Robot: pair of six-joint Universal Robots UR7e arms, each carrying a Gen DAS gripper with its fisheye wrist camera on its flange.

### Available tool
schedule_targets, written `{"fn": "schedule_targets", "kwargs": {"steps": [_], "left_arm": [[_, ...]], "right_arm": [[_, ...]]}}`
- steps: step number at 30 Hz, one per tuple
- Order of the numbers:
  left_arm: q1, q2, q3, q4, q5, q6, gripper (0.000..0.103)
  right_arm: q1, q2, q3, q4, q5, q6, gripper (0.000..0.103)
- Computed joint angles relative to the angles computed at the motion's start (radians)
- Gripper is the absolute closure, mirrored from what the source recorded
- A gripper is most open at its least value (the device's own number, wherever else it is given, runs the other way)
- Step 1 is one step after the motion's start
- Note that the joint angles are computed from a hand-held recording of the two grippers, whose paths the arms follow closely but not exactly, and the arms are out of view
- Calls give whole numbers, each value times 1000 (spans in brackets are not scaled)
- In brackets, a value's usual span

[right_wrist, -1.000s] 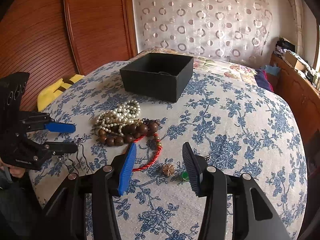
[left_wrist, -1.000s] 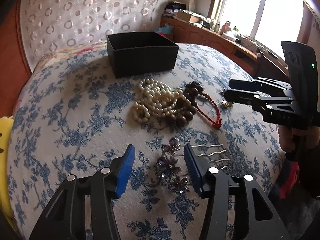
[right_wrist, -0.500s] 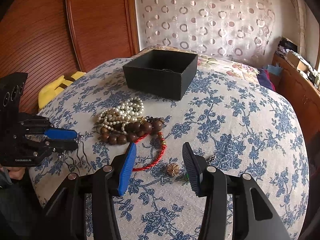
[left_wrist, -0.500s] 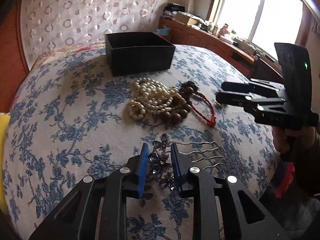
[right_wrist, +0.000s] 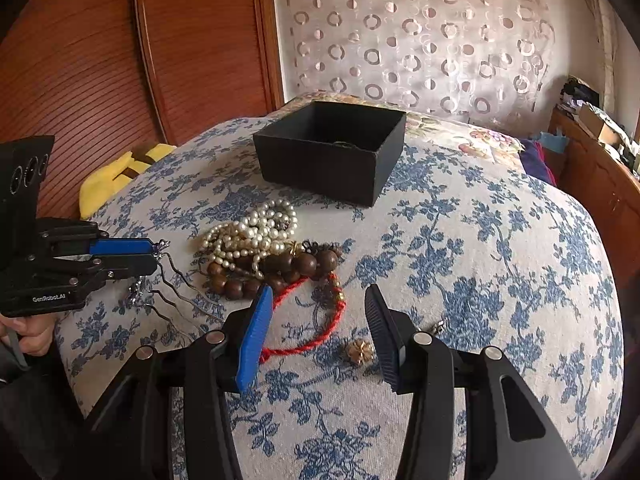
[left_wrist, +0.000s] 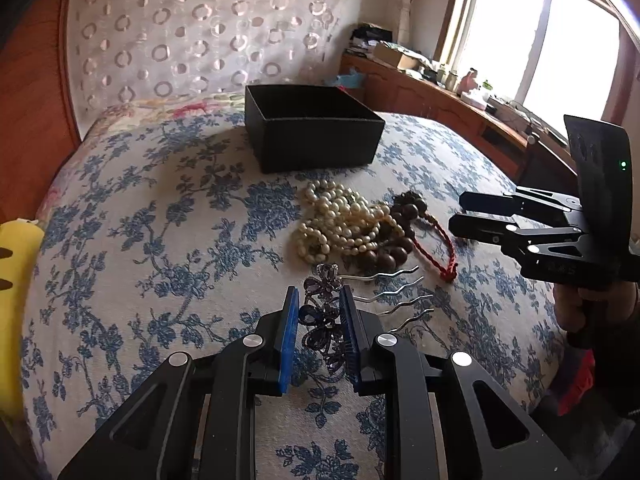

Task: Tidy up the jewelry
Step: 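Close the left tool on the hair comb while the right tool reaches the wooden bead bracelet, then grasp the wooden bead bracelet with the right tool while the left tool lifts the comb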

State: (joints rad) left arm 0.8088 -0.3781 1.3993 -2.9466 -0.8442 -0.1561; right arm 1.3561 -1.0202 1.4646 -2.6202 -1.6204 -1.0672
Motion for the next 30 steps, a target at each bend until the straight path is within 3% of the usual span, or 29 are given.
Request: {"fn": "schedule_targets", "kwargs": {"steps": [3, 9, 22, 28, 30], "left_arm": [[1, -1, 6, -14, 8, 0, 84], [7, 0, 4, -14, 22, -4, 84], [20, 3, -13, 16, 28, -12, 83], [24, 6, -24, 30, 32, -18, 80], [26, 5, -25, 32, 26, -17, 80]], "right_arm": [[4, 14, -24, 19, 6, 14, 53], [18, 50, -78, 56, 8, 43, 68], [39, 130, -182, 126, -82, 108, 68], [34, 135, -206, 178, -70, 136, 68], [32, 132, -211, 204, -60, 136, 79]]}}
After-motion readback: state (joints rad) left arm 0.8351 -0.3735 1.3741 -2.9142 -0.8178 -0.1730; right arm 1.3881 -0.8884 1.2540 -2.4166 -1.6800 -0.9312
